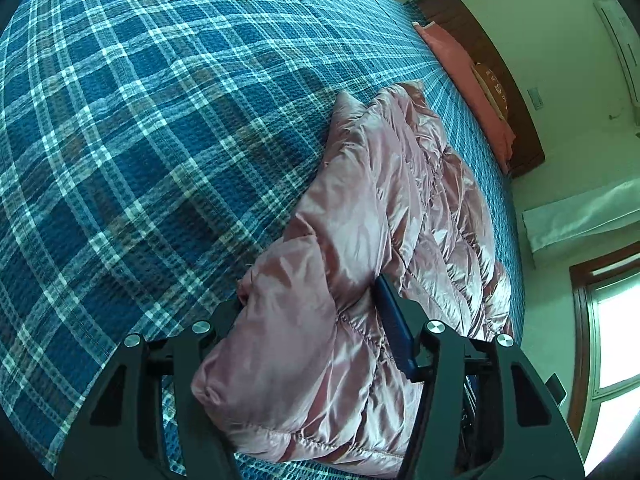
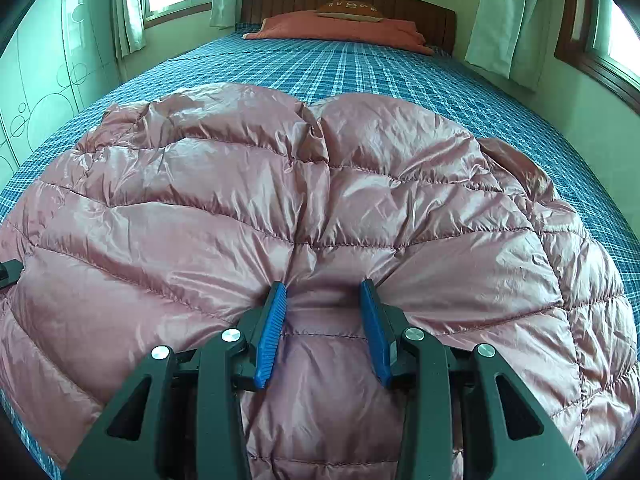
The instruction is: Fold large clothes
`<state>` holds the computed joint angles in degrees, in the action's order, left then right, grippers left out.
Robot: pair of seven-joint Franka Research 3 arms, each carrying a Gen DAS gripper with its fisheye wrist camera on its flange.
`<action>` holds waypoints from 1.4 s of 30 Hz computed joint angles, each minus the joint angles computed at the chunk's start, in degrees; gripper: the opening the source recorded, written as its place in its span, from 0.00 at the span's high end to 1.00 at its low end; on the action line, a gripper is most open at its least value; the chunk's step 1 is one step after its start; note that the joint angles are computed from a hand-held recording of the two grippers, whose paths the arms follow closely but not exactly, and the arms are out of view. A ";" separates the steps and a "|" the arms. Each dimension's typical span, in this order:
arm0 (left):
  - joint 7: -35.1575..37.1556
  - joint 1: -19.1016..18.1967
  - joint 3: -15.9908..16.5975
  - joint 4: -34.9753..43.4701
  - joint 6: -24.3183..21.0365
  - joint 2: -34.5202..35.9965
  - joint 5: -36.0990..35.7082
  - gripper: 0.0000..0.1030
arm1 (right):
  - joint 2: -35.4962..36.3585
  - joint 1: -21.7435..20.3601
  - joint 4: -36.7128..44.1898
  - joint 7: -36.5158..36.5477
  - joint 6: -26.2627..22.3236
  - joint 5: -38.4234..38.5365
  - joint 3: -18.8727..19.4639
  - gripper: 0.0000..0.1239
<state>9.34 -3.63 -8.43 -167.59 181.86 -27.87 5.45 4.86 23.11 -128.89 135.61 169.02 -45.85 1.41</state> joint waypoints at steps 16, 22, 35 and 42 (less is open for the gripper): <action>-1.38 3.42 -4.07 2.28 -4.35 -0.17 4.11 0.71 | -0.07 0.12 0.16 1.08 -0.46 -1.19 0.06 0.68; -2.32 6.60 -7.66 3.97 -7.71 -1.89 7.88 0.84 | 0.05 0.25 0.40 1.77 -0.77 -1.78 0.15 0.68; -5.63 8.46 -14.19 14.92 -22.28 -6.39 23.45 0.88 | -6.13 -3.79 -3.65 -3.52 0.20 3.43 1.46 0.64; -7.14 6.73 -17.83 28.90 -25.99 3.04 33.98 0.88 | -12.27 -12.01 -8.93 -7.61 2.79 4.15 1.39 0.61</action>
